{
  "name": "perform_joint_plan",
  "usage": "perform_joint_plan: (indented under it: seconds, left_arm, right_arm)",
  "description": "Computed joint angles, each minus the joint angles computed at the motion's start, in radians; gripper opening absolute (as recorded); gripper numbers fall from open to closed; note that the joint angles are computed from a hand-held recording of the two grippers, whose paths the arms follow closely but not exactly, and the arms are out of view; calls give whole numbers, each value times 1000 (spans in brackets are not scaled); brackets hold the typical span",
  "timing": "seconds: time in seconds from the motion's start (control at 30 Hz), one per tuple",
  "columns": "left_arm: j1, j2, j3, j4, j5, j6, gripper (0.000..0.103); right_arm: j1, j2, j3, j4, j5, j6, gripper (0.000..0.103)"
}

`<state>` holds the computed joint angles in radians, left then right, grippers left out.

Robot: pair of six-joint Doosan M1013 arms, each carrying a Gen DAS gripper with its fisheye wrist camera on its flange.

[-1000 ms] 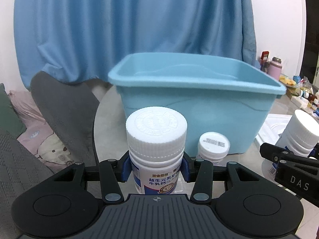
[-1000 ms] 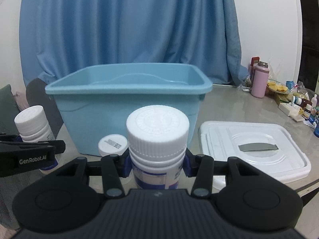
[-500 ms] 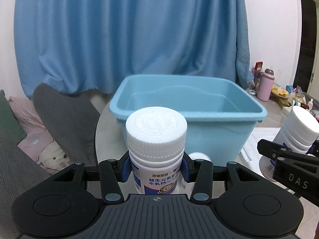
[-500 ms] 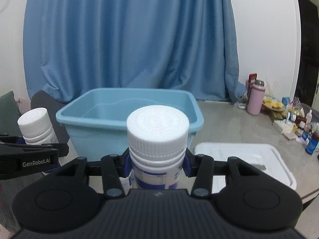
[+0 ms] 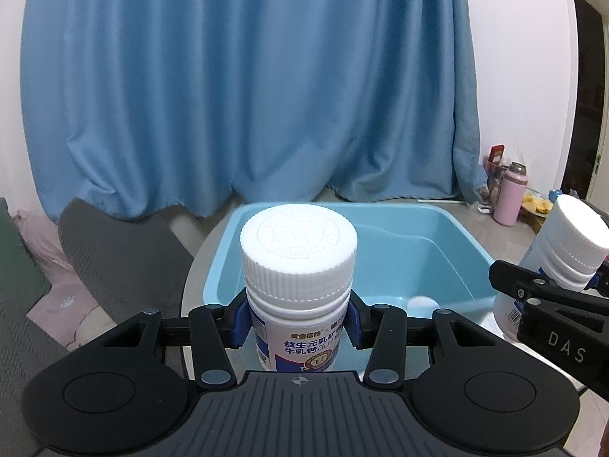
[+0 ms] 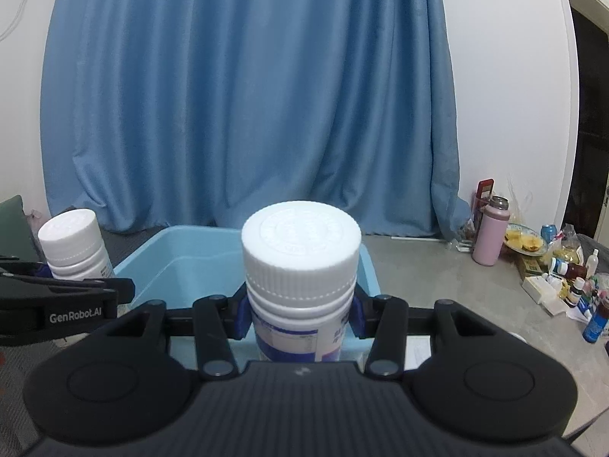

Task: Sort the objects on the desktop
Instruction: 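Lift both bottles over the blue bin rim and open both grippers inside, then withdraw both open grippers from the bin back toward the last bottle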

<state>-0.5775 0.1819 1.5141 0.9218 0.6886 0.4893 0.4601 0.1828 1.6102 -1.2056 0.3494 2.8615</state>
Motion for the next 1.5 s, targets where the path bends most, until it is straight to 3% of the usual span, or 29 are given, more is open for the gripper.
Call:
perform_joint_plan:
  seconds: [0.4,0.63,0.93,1.2,1.23,1.3,1.43,1.5]
  left_arm:
    - [65,110,-157,-89,-15,119,48]
    - [95,181,-240,-170,3,199,48]
    - [117,234,-283,-242,37,258,48]
    - [122,249,-284,-243,51,258,48]
    - [121,251,-285,-236,54,254,52]
    - [117,246,-275,-203,48,231,59]
    - [105,227,-245,-87,40,129,80]
    - [106,219,-237,-81,32,102,83]
  right_arm:
    - [-36,91,-125,160,-10,-178,48]
    - [-51,147,-193,381,12,-399,48]
    - [-52,192,-244,611,61,-644,48]
    - [-52,207,-262,684,87,-715,50]
    - [-52,209,-266,687,93,-715,53]
    - [-52,212,-274,677,104,-701,74]
    - [-63,203,-264,684,61,-681,77]
    - [-62,198,-257,659,53,-650,77]
